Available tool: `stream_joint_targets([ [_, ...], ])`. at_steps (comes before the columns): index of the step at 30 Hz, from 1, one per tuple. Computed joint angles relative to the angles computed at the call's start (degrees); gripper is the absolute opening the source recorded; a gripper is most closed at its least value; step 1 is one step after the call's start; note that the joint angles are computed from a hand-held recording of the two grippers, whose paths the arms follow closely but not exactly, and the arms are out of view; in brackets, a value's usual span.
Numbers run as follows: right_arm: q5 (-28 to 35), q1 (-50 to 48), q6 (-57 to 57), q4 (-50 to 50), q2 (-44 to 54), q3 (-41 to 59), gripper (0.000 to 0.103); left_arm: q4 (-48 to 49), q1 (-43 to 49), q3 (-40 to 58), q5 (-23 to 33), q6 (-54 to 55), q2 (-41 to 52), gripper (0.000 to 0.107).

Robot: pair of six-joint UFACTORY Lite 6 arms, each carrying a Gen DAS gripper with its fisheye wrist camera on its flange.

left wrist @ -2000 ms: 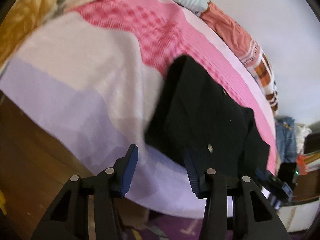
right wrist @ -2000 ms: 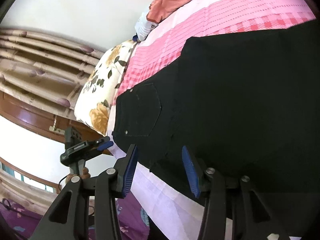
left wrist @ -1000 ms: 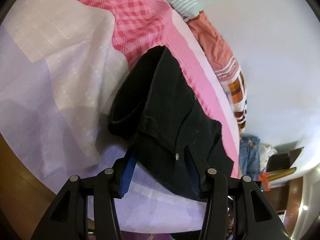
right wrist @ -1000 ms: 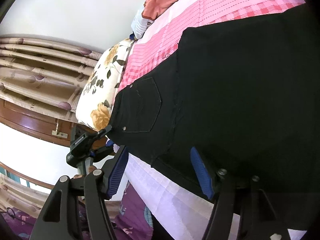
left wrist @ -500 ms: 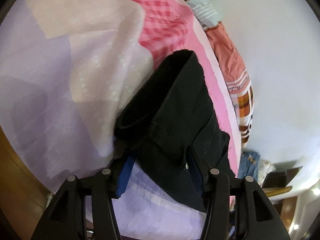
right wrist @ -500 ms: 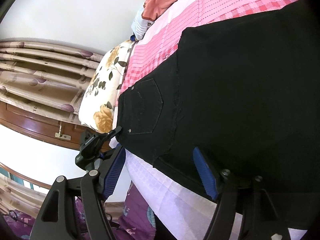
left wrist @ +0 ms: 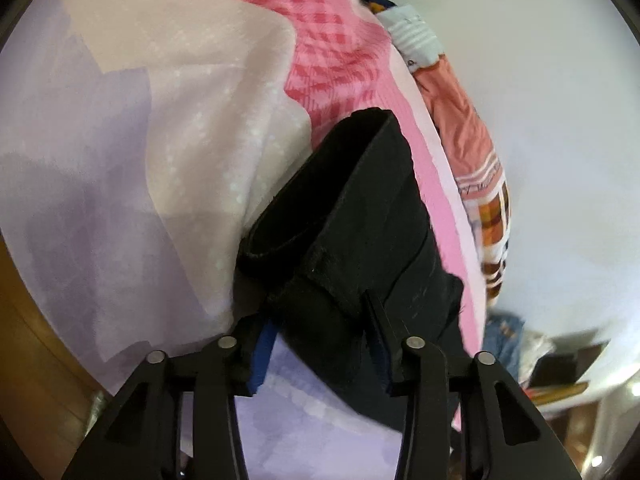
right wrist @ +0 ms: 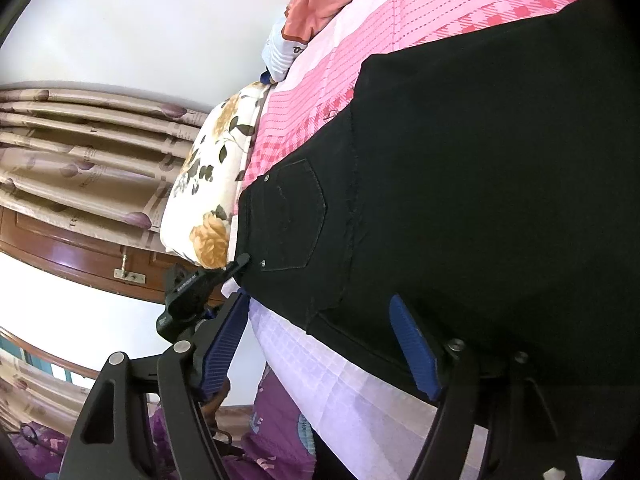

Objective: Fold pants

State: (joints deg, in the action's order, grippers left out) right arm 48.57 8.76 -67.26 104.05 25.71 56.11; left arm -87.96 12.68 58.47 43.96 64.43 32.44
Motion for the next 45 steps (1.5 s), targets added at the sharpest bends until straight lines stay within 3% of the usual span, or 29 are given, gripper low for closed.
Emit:
stream_joint_targets([
  [4,0.25,-0.01,-0.06,0.26,0.18,0.02,0.071,-3.01,-1.71,0.72,-0.44,1.00,0.03,0.067],
  [6,0.24,-0.04,-0.15,0.24,0.12,-0.05,0.071,-3.23,-3.95,1.49,-2.94,4.04,-0.54,0.067],
  [9,0.35,-0.01,-0.20,0.39,0.22,-0.07,0.071,-0.24,-6.68,1.70,-9.68,4.34,-1.86,0.041],
  [15,0.26,-0.33,0.11,0.20,-0.30,-0.39,0.071,3.68,-8.52,0.30,-12.16,0.90,-7.20,0.029],
  [23,1.62,-1.79,-0.09,1.54,-0.11,-1.07,0.071,5.14,-15.16,-0.95,-17.03,-1.75,-18.02,0.028],
  [45,3.68,-5.55,-0.35,3.09,-0.48,-2.56,0.073,24.31,-29.05,1.72,-31.34,-20.74,-23.68,0.028],
])
